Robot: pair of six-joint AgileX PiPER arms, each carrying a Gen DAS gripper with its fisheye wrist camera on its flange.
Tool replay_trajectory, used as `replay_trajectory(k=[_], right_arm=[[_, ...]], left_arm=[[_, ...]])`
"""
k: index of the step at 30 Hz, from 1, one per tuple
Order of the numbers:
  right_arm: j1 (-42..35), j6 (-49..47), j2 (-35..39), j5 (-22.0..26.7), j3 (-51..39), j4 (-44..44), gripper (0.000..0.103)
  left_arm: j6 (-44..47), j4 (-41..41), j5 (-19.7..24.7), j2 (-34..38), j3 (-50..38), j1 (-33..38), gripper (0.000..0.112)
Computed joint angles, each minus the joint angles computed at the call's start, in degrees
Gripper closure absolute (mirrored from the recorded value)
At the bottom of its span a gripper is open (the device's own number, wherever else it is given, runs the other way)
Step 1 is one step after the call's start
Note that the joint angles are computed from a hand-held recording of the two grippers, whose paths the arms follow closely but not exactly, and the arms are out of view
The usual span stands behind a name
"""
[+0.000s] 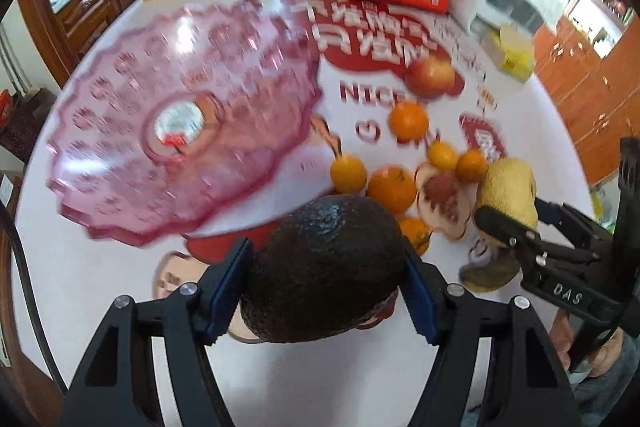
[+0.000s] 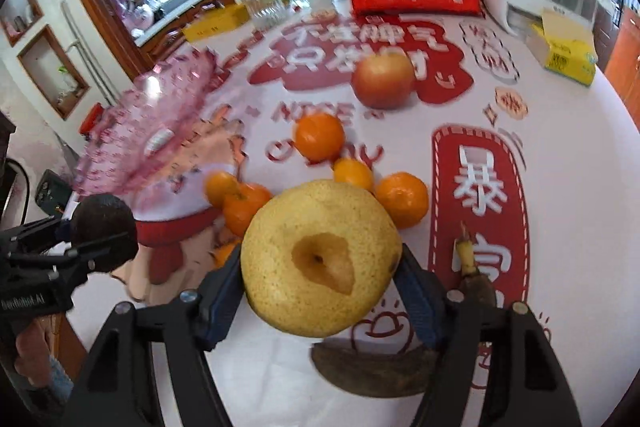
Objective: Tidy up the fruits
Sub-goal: 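Carry the avocado and pear into the pink bowl and open both tools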
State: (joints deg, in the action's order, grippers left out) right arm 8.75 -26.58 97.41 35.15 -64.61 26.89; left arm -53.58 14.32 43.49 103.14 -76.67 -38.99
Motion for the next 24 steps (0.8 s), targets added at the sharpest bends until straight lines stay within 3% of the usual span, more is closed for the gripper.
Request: replay_trajectory(k=[5,13,19,24], right_arm=[[2.4,3.7,-3.0,4.6,-7.0,-3.1,0.032],[8.7,13.6,4.0,15.0,-33.5,-9.0,0.032],[13.1,18.6,17.0,23.7,-53.3,-9.0,0.032],[18.5,19.7,26.0,24.1,-58.2,-11.3,0.032]], left_arm=[[0.8,4.4,6.6,-4.4,-4.2,2.2,0.043],[3.9,8.7,15.5,-8.1,-10.5,8.4,0.043],[3.5,13.5,18.5,-6.5,-13.7,14.8,0.043],[4.1,14.1,15.0,-3.5,-11.2,19.9,0.043]])
